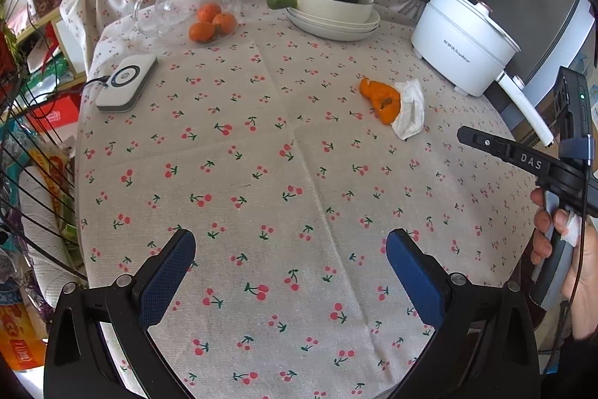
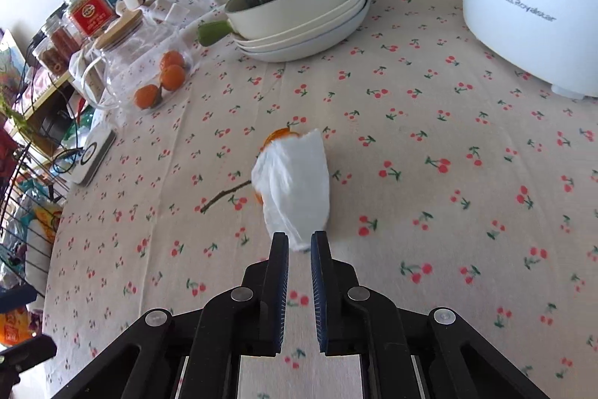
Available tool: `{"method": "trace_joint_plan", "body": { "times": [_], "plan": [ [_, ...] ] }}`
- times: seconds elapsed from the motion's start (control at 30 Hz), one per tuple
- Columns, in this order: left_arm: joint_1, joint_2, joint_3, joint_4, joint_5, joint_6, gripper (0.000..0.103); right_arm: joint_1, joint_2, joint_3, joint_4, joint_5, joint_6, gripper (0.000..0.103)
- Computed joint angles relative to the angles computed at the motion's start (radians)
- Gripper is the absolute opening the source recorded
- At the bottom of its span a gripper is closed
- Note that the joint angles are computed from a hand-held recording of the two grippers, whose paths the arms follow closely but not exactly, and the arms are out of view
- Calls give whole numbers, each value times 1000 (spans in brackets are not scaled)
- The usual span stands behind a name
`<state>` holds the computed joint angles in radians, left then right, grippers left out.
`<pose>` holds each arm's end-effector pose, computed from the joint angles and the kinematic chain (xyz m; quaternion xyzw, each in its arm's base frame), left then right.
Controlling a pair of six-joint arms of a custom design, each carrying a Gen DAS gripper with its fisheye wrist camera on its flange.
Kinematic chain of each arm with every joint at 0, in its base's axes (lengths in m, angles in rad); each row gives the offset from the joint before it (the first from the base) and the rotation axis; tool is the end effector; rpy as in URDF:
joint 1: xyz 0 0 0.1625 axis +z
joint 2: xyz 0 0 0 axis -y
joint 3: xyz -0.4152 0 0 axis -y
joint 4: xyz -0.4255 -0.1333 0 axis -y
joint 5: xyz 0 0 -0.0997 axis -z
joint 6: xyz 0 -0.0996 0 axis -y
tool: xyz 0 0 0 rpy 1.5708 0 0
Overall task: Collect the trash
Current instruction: 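Grasp the white tissue with right tool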
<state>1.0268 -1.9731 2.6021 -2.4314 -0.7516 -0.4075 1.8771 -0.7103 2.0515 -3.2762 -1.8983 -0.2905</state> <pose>0.0241 -0.3583 0.2509 0.0162 0.9122 -0.2754 0.3031 0.2589 -0.4828 -0.0337 0.2570 -0.9361 0.1799 0.1589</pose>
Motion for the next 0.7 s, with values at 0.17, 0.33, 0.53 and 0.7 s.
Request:
{"method": "trace_joint_plan", "body": {
  "times": [0.17, 0.33, 0.53, 0.7],
  "plan": [
    [21, 38, -18, -56, -68, -31, 103, 19, -74, 87, -39, -64, -15, 14],
    [76, 123, -67, -199, -98, -8, 100, 27, -81, 93, -57, -94, 13, 62],
    [132, 151, -90, -252, -149, -26, 99, 42, 17, -9, -30, -98, -26, 62],
    [152, 173, -90, -256, -131, -12, 99, 28, 132, -133, 9, -74, -21, 62]
  ]
}}
